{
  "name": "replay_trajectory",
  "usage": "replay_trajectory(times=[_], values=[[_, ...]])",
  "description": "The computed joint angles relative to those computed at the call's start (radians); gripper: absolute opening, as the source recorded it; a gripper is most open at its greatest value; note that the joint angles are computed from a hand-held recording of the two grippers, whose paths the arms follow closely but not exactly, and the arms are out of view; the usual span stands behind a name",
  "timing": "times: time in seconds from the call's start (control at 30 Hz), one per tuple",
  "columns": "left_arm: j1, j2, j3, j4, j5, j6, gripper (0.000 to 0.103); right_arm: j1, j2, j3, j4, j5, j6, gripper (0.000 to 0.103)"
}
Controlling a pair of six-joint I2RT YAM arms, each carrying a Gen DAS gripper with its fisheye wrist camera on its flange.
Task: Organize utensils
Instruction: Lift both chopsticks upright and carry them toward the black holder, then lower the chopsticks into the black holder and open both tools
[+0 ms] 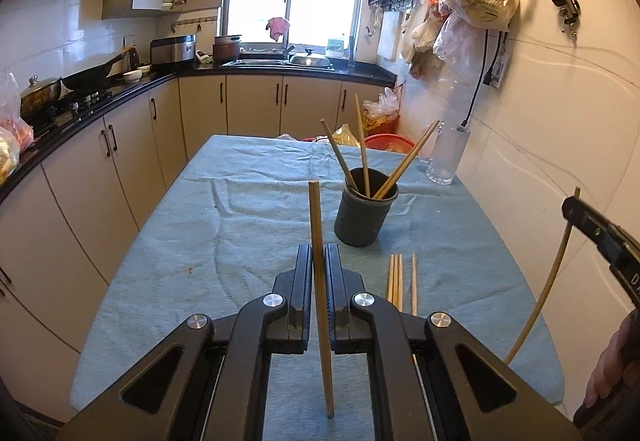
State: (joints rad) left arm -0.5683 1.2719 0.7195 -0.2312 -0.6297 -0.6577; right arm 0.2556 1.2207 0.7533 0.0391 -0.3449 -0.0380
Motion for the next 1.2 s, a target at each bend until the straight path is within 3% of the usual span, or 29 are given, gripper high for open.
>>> replay_trajectory(times=[0.3, 0.63, 1.0, 1.2], values=[[0.037, -0.002, 0.017, -0.032, 0.022, 0.023, 0.006, 0.011, 0.038, 0.060, -0.012, -0.007, 0.017, 0.006], [0.095, -0.041, 0.036, 0.006, 0.125, 0.124, 0.006, 0.012, 0.163, 0.190, -0.025, -0.031, 0.045, 0.006], [0.227, -0.007, 0.206, 0.081, 0.335, 0.237, 0.006, 0.009, 0.344, 0.398, 0.045, -0.027, 0.158, 0.006], [0.242, 0.118, 0.345, 0.188, 0.315, 0.304, 0.006, 0.030, 0.504, 0.582, 0.119, 0.024, 0.254, 0.006]])
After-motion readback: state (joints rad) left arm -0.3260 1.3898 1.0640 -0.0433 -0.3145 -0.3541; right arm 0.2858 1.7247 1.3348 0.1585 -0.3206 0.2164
